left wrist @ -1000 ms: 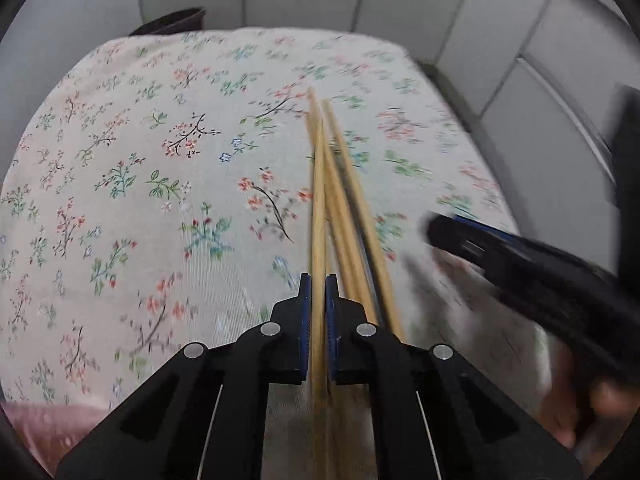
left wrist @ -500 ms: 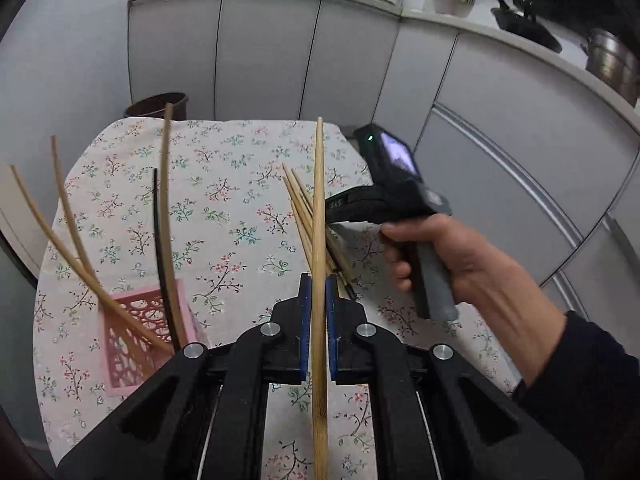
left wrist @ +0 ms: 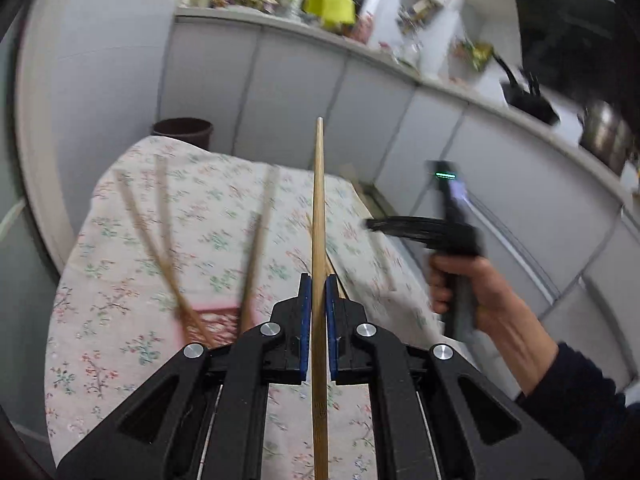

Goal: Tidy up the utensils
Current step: 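Lower the left tool's chopsticks into the pink basket while right holds a chopstick above it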

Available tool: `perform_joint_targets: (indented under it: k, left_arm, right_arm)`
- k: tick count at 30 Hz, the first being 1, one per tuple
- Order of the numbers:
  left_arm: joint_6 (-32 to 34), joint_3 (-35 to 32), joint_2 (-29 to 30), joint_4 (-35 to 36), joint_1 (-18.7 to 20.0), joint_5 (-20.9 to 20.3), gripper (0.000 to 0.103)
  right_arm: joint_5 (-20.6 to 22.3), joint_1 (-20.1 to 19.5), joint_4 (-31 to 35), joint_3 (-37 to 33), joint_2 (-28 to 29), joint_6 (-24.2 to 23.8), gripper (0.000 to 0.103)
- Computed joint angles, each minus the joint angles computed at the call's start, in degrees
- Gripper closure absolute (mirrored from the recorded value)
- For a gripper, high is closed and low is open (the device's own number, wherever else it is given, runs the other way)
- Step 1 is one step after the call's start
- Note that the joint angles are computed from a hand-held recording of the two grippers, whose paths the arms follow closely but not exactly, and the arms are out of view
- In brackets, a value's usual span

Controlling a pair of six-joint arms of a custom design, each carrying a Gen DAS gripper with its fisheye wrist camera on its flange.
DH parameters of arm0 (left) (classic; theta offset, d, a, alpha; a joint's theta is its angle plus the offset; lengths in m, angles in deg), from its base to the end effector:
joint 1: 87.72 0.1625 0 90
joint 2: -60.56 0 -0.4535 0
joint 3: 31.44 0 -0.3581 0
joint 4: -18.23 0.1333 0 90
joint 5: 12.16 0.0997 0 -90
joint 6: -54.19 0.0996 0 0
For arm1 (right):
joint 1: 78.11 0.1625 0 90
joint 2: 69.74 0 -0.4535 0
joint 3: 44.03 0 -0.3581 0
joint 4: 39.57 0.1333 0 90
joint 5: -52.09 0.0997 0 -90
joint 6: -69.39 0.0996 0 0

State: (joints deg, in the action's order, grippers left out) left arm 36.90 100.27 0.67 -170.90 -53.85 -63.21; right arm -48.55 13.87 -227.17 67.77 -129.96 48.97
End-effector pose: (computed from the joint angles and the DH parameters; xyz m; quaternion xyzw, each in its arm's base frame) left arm -0.2755 -0.4209 0.1915 0.2304 0.8902 -0.3721 0.1267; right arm 0.1351 -0.5831 0.2793 0.1425 -0.9061 0.3705 0.1466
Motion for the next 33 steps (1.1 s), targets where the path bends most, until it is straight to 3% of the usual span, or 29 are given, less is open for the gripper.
perform_joint_targets:
  k: [5, 9, 16, 22, 27, 33]
  left_arm:
    - [2.83, 1.41, -0.55, -9.31, 1.94, 1.49, 0.097]
    - [7.85, 1.76, 1.95, -19.17, 3.04, 0.63, 0.097]
    - [15.79, 1.7, 7.96, -35.54, 6.76, -4.83, 0.097]
    - [23.95, 1.56, 11.07, -43.32, 8.62, -6.74, 0.097]
    - [29.58, 1.34, 13.82, -48.92, 9.28, -7.12, 0.097]
    - [30.87, 2.28, 15.11, -50.58, 10.15, -7.71, 0.096]
  right_arm:
    - [11.12, 3.36, -13.52, 6.42, -3.09, -0.2, 0.095]
    - [14.62, 6.82, -22.06, 9.47, 0.1, 0.3, 0.095]
    - [16.74, 9.45, -37.9, 13.43, 10.49, -1.37, 0.095]
    - [14.16, 11.36, -47.2, 14.69, 17.75, -6.14, 0.095]
    - [13.76, 10.37, -50.55, 14.79, 20.65, -7.03, 0.095]
    - [13.44, 9.98, -51.7, 14.55, 21.9, -7.31, 0.095]
